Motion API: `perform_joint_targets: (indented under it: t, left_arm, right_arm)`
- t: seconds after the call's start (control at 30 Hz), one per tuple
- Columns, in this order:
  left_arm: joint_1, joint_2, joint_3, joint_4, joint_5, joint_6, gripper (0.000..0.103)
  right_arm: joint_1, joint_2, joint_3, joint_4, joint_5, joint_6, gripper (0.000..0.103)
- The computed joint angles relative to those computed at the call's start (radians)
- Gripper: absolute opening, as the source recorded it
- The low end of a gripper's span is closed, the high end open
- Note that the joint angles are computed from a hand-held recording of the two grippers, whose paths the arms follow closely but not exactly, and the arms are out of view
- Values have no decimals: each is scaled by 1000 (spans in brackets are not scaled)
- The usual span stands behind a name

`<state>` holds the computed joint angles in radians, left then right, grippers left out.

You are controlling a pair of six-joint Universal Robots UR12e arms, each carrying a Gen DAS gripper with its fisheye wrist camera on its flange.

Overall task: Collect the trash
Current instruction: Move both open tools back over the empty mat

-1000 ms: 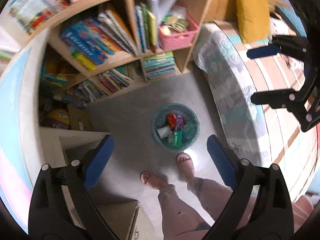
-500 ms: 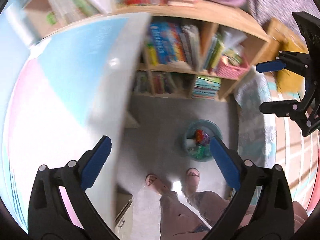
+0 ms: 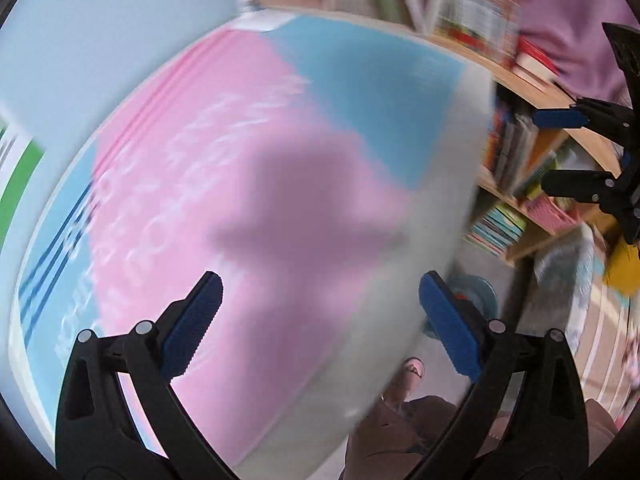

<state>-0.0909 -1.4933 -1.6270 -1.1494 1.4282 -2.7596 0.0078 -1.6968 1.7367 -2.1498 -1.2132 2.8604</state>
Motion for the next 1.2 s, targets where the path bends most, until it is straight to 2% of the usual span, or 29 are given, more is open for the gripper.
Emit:
perform_joint_targets:
  t: [0.2,0.37,0.53,0.67,0.83,0.93,1.07,1.2]
  left_arm:
    - [93,15,-21,14,21,-93,96]
    - [161,26,-37,8,52,-159,96]
    - [209,32,-40,-4,58,-228,96]
    - [232,43,-48,5,75,-267,96]
    - [238,50,-53,4,110,-325,96]
    - [238,56,-57,9,127,-380,96]
    - [223,60,-57,20,189,-471,96]
    - [223,68,-59,27,196,-566,96]
  right_arm:
    - [87,109,-106,3,17,-42,92]
    - [137,185,-183,13,38,-51,92]
    - [179,246,-248,36,53,-70,92]
    - [204,282,-294,67,62,-87,92]
    - [224,319,-344,110,64,-114,92]
    - [237,342,-378,138,45,-140,92]
    - [239,364,-414,181,66,-182,92]
    - [245,383,-450,226,62,-241,92]
